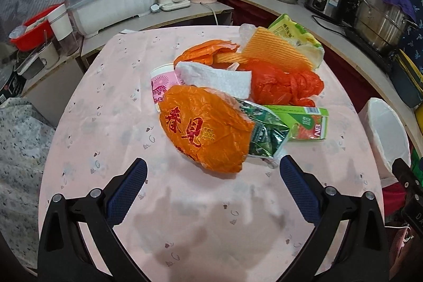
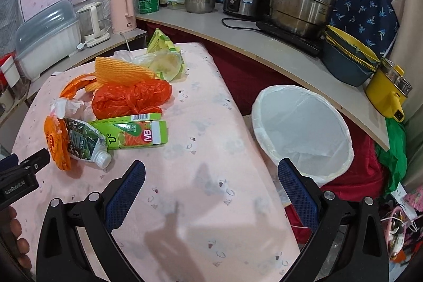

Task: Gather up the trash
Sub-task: 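Grasp the orange printed plastic bag with the left tool while the right tool approaches the tissue, then grasp the white tissue with the right tool while the left tool holds the orange bag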

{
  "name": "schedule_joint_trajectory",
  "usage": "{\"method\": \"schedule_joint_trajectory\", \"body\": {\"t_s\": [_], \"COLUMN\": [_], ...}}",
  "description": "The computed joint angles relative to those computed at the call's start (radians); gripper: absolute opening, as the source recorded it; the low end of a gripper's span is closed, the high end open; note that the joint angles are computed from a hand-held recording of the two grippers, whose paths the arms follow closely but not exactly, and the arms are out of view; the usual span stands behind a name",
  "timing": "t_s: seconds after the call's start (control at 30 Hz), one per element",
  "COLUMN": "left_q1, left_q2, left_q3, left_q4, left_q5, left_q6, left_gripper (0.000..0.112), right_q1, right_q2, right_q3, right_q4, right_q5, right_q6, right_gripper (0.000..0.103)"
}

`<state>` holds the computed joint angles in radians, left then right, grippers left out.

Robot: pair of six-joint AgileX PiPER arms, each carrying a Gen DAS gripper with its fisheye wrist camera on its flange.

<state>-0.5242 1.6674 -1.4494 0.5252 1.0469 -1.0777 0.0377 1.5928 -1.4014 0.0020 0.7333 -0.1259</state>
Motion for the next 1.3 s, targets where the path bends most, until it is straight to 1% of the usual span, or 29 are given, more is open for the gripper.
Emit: {"method": "schedule_joint_trajectory", "body": {"t_s": [0.27,0.33,0.4,0.43,0.47,0.5,0.53,0.57,0.6,0.7,0.77,0.93,1.03,1.1,1.13,1.23,1.3], "left_q1": [0.114,0.126,0.148,0.158,0.166,0.170,0.173,0.180,0.192,0.206,0.210,0.230,0.249,0.266,0.272,0.294,0.308], "left_q2": [0.080,0.094,0.102,0.105,0.103,0.096,0.091,0.080,0.064,0.002,-0.035,-0.119,-0.159,-0.179,-0.186,-0.199,-0.206], "left_q3": [-0.012,-0.014,-0.011,-0.009,0.000,0.015,0.026,0.043,0.066,0.134,0.168,0.224,0.244,0.253,0.256,0.260,0.265], "left_q4": [-0.082,-0.093,-0.143,-0.168,-0.191,-0.201,-0.206,-0.225,-0.246,-0.255,-0.255,-0.248,-0.236,-0.236,-0.235,-0.236,-0.235], "left_q5": [-0.093,-0.110,-0.134,-0.140,-0.147,-0.159,-0.162,-0.170,-0.187,-0.217,-0.225,-0.217,-0.213,-0.214,-0.216,-0.218,-0.221], "left_q6": [0.084,0.099,0.153,0.178,0.200,0.209,0.214,0.230,0.244,0.247,0.246,0.247,0.246,0.262,0.267,0.283,0.292], "left_gripper": [0.095,0.092,0.075,0.070,0.061,0.047,0.036,0.023,0.018,0.011,0.010,0.010,0.010,0.010,0.010,0.010,0.010], "right_q1": [0.102,0.122,0.141,0.148,0.158,0.166,0.175,0.185,0.194,0.223,0.245,0.297,0.315,0.324,0.331,0.352,0.366], "right_q2": [0.090,0.109,0.127,0.133,0.138,0.141,0.146,0.150,0.153,0.166,0.181,0.243,0.309,0.365,0.392,0.466,0.505], "right_q3": [-0.084,-0.104,-0.121,-0.126,-0.132,-0.133,-0.137,-0.141,-0.145,-0.171,-0.200,-0.294,-0.377,-0.447,-0.483,-0.574,-0.619], "right_q4": [-0.050,-0.056,-0.065,-0.065,-0.066,-0.067,-0.068,-0.070,-0.069,-0.036,-0.009,0.079,0.149,0.190,0.198,0.202,0.196], "right_q5": [0.014,0.018,0.022,0.023,0.025,0.025,0.027,0.030,0.032,0.045,0.052,0.075,0.114,0.151,0.170,0.211,0.237], "right_q6": [0.065,0.075,0.085,0.086,0.089,0.089,0.088,0.090,0.089,0.069,0.055,0.020,0.005,0.003,0.012,0.041,0.055], "right_gripper": [0.096,0.096,0.096,0.096,0.096,0.096,0.096,0.096,0.096,0.096,0.096,0.089,0.083,0.076,0.074,0.062,0.050]}}
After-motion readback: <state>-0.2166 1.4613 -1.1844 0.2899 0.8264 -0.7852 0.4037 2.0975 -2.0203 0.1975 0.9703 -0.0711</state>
